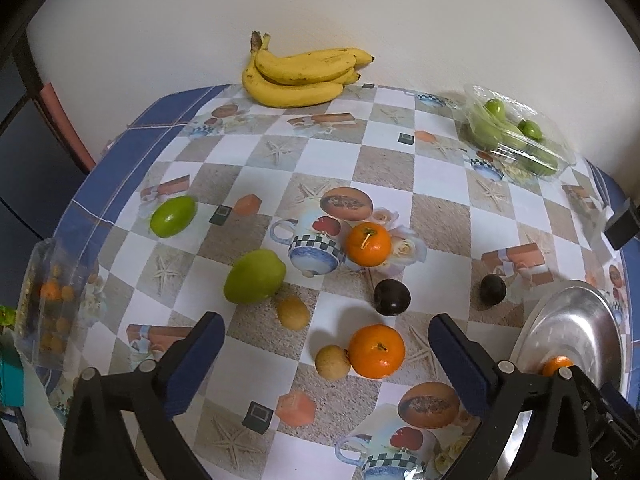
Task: Organize fruits
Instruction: 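Move both tools back from the bowl toward the remaining fruit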
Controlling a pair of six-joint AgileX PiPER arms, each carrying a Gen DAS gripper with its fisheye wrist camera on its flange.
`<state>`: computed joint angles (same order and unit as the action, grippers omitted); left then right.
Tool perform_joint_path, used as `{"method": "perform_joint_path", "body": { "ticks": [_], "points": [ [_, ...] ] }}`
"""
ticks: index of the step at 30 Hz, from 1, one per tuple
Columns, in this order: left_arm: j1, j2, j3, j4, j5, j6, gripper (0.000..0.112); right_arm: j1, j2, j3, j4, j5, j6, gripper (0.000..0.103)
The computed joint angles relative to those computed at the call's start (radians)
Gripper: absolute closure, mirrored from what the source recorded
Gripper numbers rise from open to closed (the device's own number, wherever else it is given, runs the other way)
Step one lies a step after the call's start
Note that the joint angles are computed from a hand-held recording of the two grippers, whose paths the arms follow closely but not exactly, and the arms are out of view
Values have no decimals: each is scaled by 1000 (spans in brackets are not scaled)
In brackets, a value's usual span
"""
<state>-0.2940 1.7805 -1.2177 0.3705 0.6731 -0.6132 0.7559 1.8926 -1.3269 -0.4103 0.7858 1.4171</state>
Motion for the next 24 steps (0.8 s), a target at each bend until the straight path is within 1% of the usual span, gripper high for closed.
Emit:
{"method": "perform_joint_path", "body": {
  "ticks": [5, 7, 10, 12, 17, 19, 22, 24],
  "points": [
    [28, -1, 2, -9, -14, 19, 9, 5, 7, -5, -13, -7, 7, 2],
    [44, -4, 4, -30, -27, 41, 9, 3, 0, 8, -12, -35, 22, 2],
    [71, -5, 9, -97, -52, 111, 9, 2, -16, 34, -29, -89, 64, 2],
    [89, -4, 11, -138, -64, 157, 9, 7, -12, 24, -44, -88, 80, 2],
    [132, -14, 23, -185, -105, 199, 9, 13, 13, -14, -36, -86, 62, 2],
    [158, -13, 20, -221, -111, 236, 9, 14, 20, -22, -40, -94, 55, 2],
    [196, -10, 15, -281, -113, 307, 9, 21, 43, -61, -46, -82, 37, 2],
    [214, -6, 9, -302, -110, 337, 9, 24, 58, -83, -44, -98, 29, 2]
  ]
}}
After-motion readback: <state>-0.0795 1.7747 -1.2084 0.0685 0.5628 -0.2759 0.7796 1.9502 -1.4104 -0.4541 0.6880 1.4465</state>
